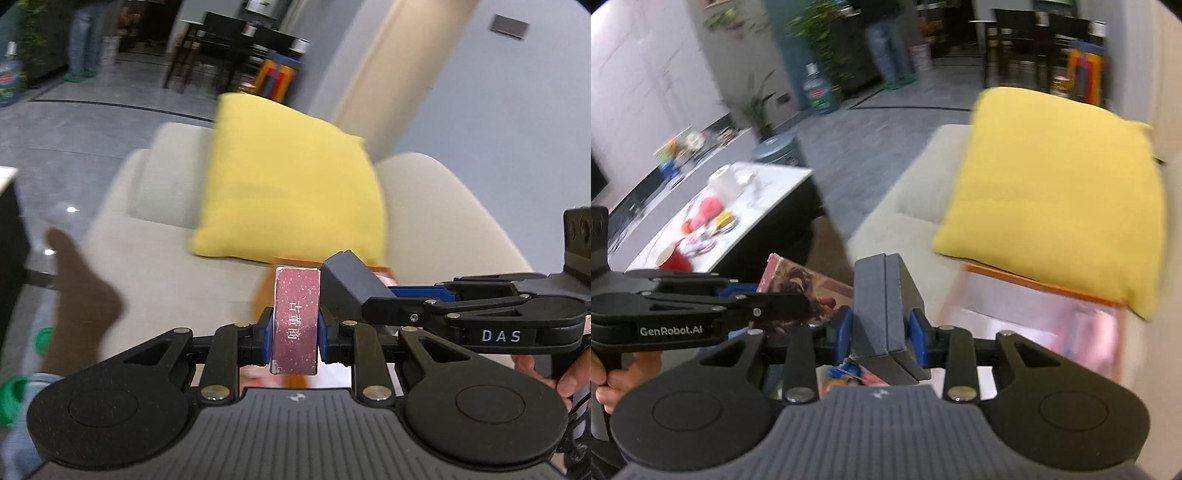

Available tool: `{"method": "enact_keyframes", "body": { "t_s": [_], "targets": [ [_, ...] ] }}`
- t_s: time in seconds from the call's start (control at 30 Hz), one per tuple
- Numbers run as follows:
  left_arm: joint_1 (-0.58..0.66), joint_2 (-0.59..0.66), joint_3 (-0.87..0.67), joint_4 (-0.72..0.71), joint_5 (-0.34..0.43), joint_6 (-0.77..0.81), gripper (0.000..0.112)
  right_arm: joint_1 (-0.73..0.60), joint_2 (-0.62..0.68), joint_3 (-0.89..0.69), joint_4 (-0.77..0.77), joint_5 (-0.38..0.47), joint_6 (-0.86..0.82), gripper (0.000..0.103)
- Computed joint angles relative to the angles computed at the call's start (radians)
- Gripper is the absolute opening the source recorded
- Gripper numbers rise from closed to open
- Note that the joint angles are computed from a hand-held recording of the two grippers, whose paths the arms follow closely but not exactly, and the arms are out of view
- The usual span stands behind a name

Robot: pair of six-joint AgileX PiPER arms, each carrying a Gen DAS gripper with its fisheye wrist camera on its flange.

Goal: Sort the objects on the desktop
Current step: 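Carry the red box and grey box with both tools into the shoebox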

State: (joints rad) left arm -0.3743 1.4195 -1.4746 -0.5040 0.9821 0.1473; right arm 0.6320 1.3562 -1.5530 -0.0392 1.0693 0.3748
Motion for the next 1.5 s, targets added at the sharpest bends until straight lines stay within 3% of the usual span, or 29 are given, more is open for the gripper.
{"method": "enact_keyframes", "body": {
  "t_s": [0.13, 0.3, 0.57, 0.77, 0.87, 1.03, 1.17, 1.27, 1.43, 1.5],
  "targets": [
    [-0.171, 0.068, -0.03, 0.116, -0.064, -0.127, 0.026, -0.135, -0.128, 0.157, 0.053, -0.011, -0.018, 0.036],
    [-0.294, 0.208, -0.088, 0.226, -0.086, -0.264, 0.026, -0.313, -0.202, 0.386, 0.186, -0.109, -0.098, 0.036],
    [-0.363, 0.401, -0.189, 0.343, -0.08, -0.408, 0.026, -0.475, -0.104, 0.559, 0.396, -0.322, -0.285, 0.036],
    [-0.412, 0.488, -0.267, 0.453, -0.051, -0.508, 0.026, -0.529, -0.045, 0.601, 0.477, -0.385, -0.375, 0.036],
    [-0.432, 0.527, -0.317, 0.537, -0.032, -0.571, 0.026, -0.598, -0.055, 0.614, 0.608, -0.352, -0.519, 0.038],
    [-0.43, 0.574, -0.405, 0.552, 0.034, -0.597, 0.026, -0.6, -0.067, 0.633, 0.633, -0.36, -0.609, 0.038],
    [-0.439, 0.607, -0.477, 0.542, 0.116, -0.602, 0.026, -0.594, -0.107, 0.652, 0.627, -0.344, -0.651, 0.052],
    [-0.446, 0.609, -0.492, 0.53, 0.157, -0.608, 0.026, -0.604, -0.131, 0.661, 0.607, -0.33, -0.676, 0.053],
    [-0.468, 0.621, -0.506, 0.566, 0.176, -0.651, 0.026, -0.614, -0.165, 0.64, 0.556, -0.223, -0.723, 0.052],
    [-0.475, 0.627, -0.509, 0.567, 0.174, -0.656, 0.026, -0.58, -0.167, 0.643, 0.5, -0.206, -0.7, 0.046]
  ]
}}
